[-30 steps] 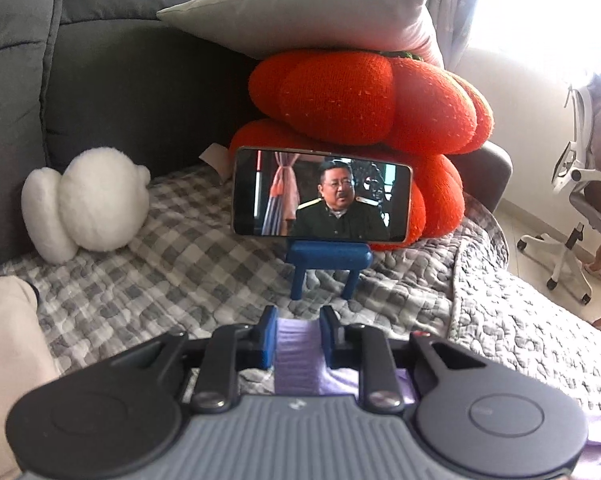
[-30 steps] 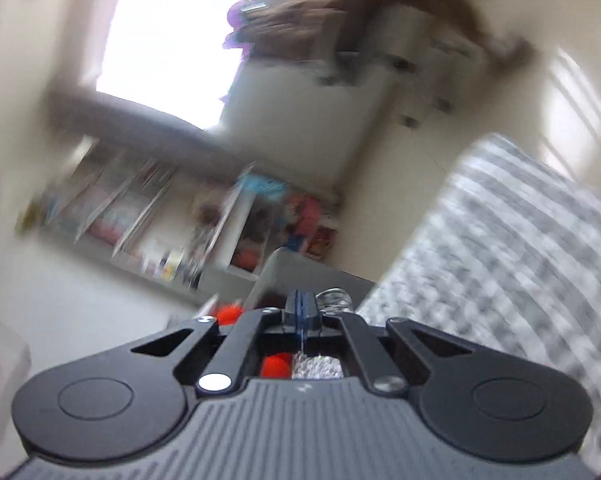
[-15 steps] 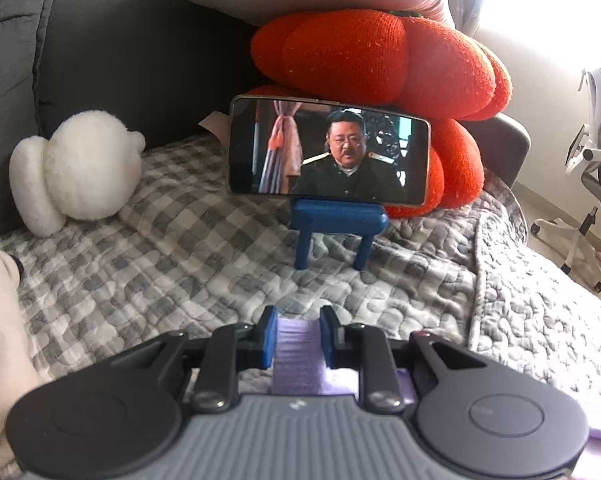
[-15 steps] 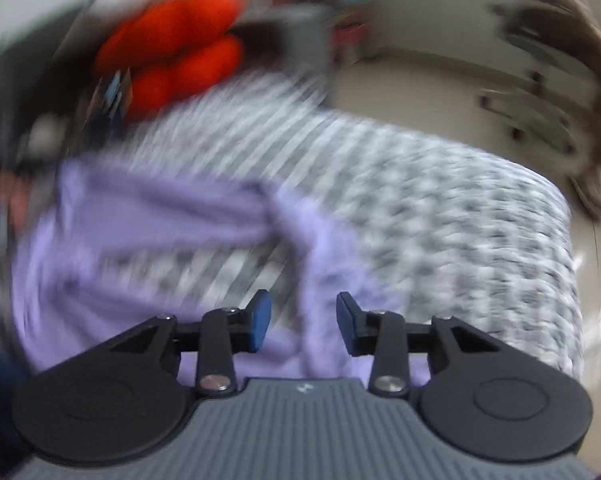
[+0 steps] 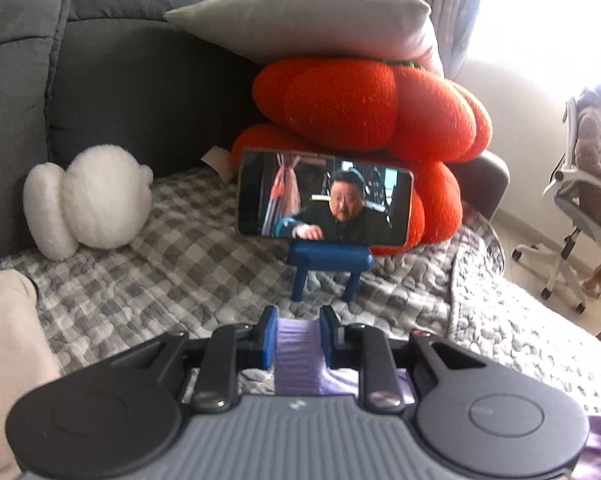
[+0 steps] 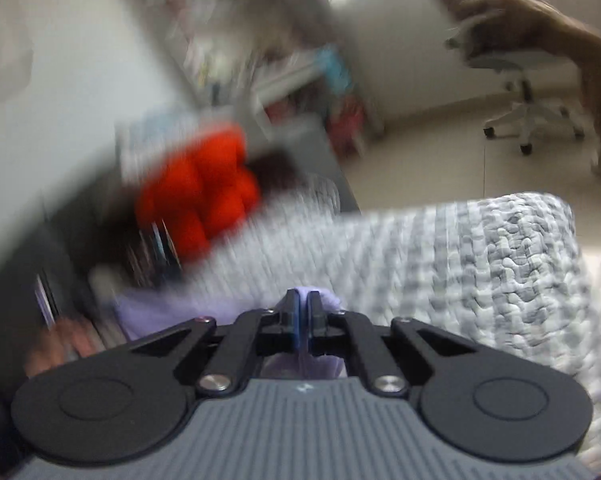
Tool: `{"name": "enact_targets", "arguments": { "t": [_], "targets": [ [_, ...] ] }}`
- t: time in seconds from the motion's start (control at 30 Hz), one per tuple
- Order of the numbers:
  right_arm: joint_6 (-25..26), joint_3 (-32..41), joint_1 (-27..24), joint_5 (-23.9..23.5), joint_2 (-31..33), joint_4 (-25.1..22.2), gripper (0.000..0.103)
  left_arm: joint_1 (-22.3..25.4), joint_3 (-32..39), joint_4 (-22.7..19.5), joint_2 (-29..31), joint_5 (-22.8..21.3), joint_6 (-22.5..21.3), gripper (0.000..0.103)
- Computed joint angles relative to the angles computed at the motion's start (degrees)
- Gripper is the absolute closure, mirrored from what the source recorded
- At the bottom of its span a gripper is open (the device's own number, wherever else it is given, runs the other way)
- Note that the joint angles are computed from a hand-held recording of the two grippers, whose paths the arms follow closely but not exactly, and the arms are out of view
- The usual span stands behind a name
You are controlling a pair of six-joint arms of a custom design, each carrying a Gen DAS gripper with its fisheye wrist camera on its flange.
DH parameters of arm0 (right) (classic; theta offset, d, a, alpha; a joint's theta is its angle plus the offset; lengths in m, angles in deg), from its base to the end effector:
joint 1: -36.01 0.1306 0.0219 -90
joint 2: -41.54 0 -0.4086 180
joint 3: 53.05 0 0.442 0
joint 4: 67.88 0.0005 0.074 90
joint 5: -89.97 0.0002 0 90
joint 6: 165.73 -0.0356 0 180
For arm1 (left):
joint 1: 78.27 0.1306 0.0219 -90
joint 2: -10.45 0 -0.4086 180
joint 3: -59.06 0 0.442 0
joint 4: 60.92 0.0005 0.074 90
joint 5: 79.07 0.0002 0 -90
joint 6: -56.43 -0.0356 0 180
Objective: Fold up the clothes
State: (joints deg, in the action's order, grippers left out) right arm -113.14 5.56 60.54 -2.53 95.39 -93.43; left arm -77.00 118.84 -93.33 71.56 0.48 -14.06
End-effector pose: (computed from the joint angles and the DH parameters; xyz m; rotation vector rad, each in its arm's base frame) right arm 0.2940 0.1353 0.4581 0.1954 2.0005 0.7512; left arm 0.3567 0.0139 0.4174 -0.4902 2.0920 0.0119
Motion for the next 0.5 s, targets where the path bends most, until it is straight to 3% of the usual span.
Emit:
{"name": "enact_targets", "arguments": {
  "t": [0.1, 0.17, 0.23, 0.3, 0.37, 0.43, 0.5],
  "targets": [
    [-18.47, -0.46, -6.79, -3.12, 2.32, 0.89, 0.099, -0.27, 0.98, 0.26, 1.86, -0.62, 0.23, 0.08],
    [-23.78, 2.88, -8.81, 0.05, 8.34, -6.46, 0.097, -0.8, 1.86, 0.39, 4.0, -1.35, 0.6, 0.08],
    [-26.78, 5.7, -9.84, 4.1, 13.25, -13.58, 0.088, -1.27, 2.57, 0.01, 6.14, -1.97, 1.53, 0.08],
    [-27.64, 5.64, -10.05, 6.97, 13.3, -16.33, 0.088, -1.36, 2.98, -0.77, 7.49, -2.04, 2.84, 0.08],
    [-24.02, 4.56, -8.86, 10.0, 10.69, -14.21, 0.088, -1.14, 2.66, -0.7, 7.54, -1.65, 3.79, 0.08],
    [-14.97, 4.62, -5.88, 14.51, 9.12, -13.64, 0.085, -1.2, 2.0, -0.59, 6.93, -1.78, 3.36, 0.08],
    [-5.26, 5.15, -2.13, 17.29, 9.01, -14.66, 0.071, -1.33, 1.38, -0.61, 6.3, -2.12, 2.66, 0.08]
  ]
}}
